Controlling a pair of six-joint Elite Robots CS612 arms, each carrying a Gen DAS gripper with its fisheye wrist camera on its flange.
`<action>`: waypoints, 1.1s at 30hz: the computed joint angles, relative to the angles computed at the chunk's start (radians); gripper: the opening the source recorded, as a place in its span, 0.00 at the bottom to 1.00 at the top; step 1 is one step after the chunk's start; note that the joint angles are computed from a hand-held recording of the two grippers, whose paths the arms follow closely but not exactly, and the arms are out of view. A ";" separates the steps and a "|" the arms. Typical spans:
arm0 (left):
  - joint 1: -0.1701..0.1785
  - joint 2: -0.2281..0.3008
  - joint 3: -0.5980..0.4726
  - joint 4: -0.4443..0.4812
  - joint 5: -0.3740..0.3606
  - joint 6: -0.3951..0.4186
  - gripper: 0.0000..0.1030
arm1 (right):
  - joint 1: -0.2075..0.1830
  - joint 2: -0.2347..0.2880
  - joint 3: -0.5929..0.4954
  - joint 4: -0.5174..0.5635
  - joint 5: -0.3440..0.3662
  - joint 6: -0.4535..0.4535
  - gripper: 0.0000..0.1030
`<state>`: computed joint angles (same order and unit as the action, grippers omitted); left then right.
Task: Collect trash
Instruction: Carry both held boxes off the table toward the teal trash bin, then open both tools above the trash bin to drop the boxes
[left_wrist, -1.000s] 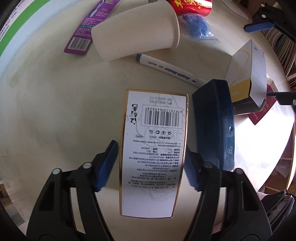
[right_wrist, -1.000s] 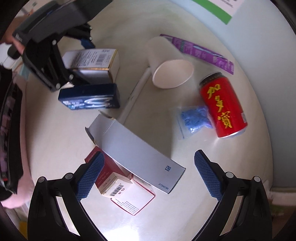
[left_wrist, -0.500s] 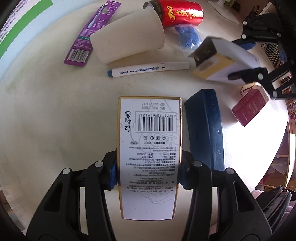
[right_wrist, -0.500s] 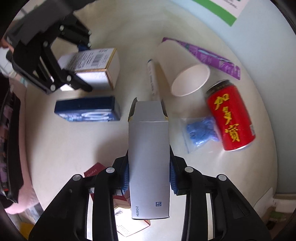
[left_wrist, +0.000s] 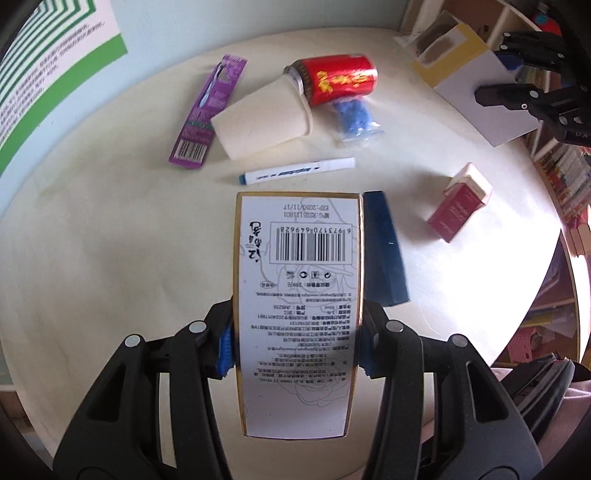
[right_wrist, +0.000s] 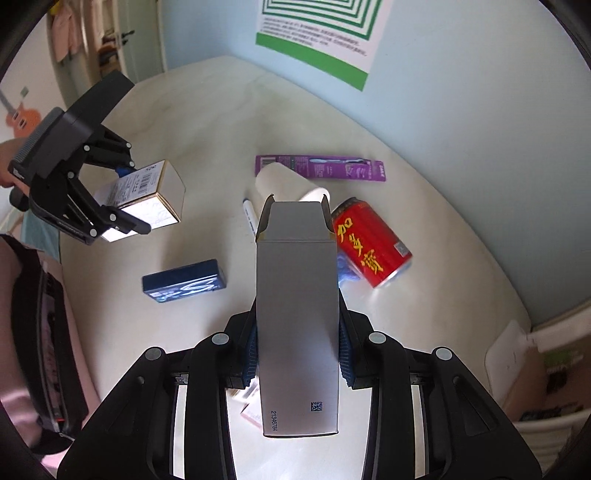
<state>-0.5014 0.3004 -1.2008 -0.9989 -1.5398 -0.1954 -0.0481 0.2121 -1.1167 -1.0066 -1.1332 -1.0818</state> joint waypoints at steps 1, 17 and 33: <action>-0.003 -0.001 -0.005 -0.002 0.000 0.018 0.45 | -0.005 0.008 -0.027 0.011 0.000 0.008 0.34; -0.084 -0.026 -0.006 0.052 -0.235 0.507 0.45 | -0.117 0.209 -0.574 0.276 -0.127 0.546 0.34; -0.267 0.043 -0.112 0.297 -0.302 0.763 0.45 | -0.283 0.389 -1.055 0.799 -0.139 0.993 0.34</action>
